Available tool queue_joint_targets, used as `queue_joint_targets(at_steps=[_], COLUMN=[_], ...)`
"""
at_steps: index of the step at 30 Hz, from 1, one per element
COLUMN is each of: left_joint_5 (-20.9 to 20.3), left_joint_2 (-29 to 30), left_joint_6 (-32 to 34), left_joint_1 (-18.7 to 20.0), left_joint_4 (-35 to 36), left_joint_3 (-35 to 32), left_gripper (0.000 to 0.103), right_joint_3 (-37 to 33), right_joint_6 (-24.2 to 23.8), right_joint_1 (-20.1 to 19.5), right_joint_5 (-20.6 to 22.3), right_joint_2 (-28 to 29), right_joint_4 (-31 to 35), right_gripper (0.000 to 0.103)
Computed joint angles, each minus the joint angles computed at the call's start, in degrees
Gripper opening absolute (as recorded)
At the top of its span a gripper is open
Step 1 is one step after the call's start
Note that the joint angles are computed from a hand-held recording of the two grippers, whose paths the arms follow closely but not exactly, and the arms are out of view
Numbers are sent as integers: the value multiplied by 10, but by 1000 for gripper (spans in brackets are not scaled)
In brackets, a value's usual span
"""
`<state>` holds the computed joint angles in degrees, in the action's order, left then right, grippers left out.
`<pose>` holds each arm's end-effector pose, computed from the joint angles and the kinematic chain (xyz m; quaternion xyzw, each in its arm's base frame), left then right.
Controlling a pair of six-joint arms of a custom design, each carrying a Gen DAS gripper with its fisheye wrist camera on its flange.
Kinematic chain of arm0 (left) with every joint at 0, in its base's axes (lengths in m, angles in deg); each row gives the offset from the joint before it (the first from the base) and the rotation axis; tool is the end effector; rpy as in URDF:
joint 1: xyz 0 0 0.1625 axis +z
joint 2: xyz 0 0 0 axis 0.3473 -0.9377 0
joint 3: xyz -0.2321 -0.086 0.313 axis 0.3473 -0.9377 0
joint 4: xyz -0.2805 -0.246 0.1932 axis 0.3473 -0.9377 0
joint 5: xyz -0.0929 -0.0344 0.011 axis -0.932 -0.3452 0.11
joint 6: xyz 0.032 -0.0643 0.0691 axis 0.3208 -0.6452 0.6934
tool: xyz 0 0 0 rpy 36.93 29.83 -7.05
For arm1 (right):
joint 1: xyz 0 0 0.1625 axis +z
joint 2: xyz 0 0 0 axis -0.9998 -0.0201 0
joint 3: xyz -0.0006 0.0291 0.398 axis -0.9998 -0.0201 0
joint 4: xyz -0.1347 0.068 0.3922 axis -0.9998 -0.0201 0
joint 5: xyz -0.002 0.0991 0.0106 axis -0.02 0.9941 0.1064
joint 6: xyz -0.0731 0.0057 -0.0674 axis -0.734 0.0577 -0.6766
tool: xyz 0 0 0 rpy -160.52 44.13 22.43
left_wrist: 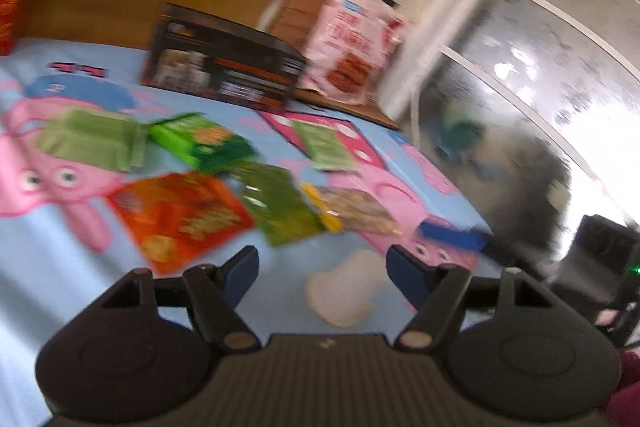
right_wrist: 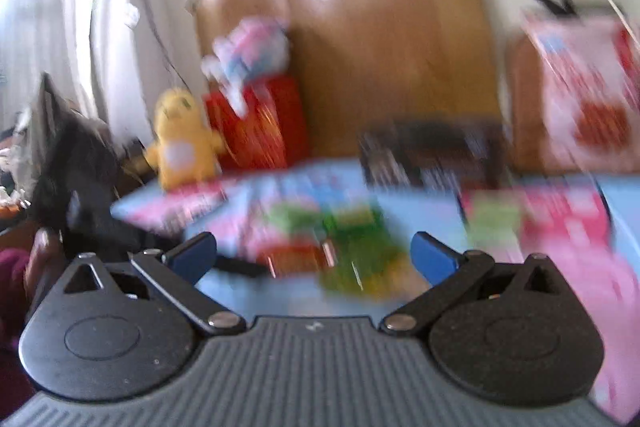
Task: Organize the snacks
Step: 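Grasp the white plastic cup with the left gripper, then carry the white cup into the black tin and open the left gripper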
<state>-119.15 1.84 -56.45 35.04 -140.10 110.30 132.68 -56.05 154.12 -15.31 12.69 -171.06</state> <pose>-0.1200 -0.4538 0.0484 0.2345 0.9187 -0.3165 0.0292 -0.0027 -0.4500 0.1621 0.4014 -0.8367 0.3727 0.0046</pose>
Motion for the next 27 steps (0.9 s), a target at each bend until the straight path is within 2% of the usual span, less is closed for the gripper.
queue_joint_targets(at_steps=[1, 3, 4, 7, 9, 12, 14, 17, 18, 19, 21, 27], left_joint_5=[-3, 4, 12, 37, 55, 68, 67, 106, 107, 106, 107, 134], left_joint_2=[7, 23, 30, 39, 43, 50, 54, 58, 55, 50, 36, 30], left_joint_6=[5, 16, 19, 22, 25, 26, 32, 42, 44, 45, 50, 91], left_joint_1=[-3, -15, -22, -37, -45, -46, -45, -60, -59, -58, -56, -46], left_joint_4=[-4, -13, -15, -3, -1, 17, 23, 24, 21, 19, 25, 40], left_joint_3=[0, 0, 0, -2, -6, -22, -28, -32, -33, -35, -42, -117], left_gripper=[70, 70, 70, 56, 47, 39, 38, 37, 36, 36, 36, 36], right_joint_3=[9, 24, 30, 33, 31, 19, 11, -11, -15, -22, -37, -104], right_joint_6=[6, 12, 10, -18, -41, -81, -112, -128, -130, -126, -113, -98], right_joint_1=[-13, -34, -43, -58, -43, -5, 10, 32, 38, 46, 50, 97], right_joint_5=[-11, -29, -34, -26, -36, -74, -88, -112, -118, -123, -108, -86], right_joint_2=[-9, -16, -20, -41, -36, -6, 17, 47, 57, 62, 56, 96], right_joint_4=[-1, -15, -18, 28, 27, 0, -10, -18, -37, -41, -11, -23], right_gripper=[85, 67, 65, 64, 61, 56, 54, 44, 32, 33, 33, 33])
